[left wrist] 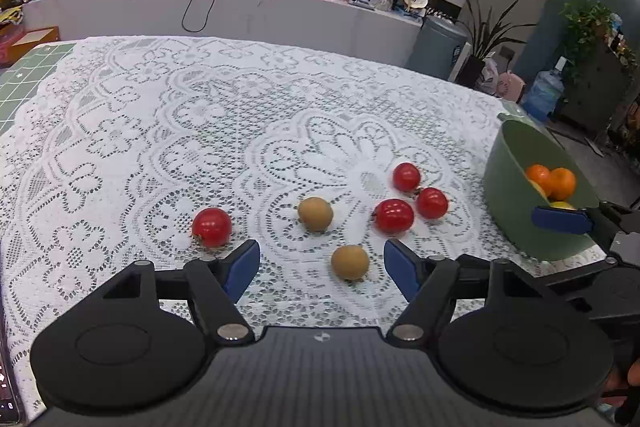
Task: Organize fruits
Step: 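Close the left gripper on a red tomato while the right gripper grasps another red tomato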
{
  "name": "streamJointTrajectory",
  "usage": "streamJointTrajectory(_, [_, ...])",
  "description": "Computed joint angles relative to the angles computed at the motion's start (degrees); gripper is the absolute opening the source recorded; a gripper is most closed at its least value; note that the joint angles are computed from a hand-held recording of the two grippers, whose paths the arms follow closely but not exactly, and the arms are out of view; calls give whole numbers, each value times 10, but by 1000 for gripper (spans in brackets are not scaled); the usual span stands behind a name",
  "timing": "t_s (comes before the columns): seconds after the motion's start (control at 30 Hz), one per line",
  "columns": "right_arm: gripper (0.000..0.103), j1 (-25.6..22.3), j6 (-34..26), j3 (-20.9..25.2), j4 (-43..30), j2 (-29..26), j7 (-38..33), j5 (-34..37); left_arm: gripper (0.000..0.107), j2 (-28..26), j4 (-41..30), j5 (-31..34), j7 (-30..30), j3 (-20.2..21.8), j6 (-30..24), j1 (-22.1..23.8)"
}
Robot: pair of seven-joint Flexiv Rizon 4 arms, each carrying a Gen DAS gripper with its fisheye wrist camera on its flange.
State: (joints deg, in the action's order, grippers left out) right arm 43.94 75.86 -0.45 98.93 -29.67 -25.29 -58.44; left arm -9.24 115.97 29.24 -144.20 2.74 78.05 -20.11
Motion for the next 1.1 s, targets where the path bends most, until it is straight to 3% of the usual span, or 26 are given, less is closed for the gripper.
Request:
streamJointTrajectory(0.2, [76, -10, -8, 21, -19, -17, -57, 39, 75, -9, -5, -8, 12, 1, -15, 5])
streamJointTrajectory(0.37, [57, -15, -1, 43, -48, -42, -131, 107, 68, -9, -37, 49, -38, 15, -91, -10])
streamJointTrajectory(0.6, [49, 2, 3, 42, -99, -80, -210, 176, 64, -7, -41, 61, -39, 2, -130, 16])
streamJointTrajectory(0.77, [49, 16, -11, 30, -128, -98, -234, 199, 60, -13, -41, 59, -20, -4, -131, 25])
streamJointTrajectory(1.1, [38, 13, -41, 44, -167, -123, -283, 254, 45, -29, -42, 39, 9, 2, -114, 29])
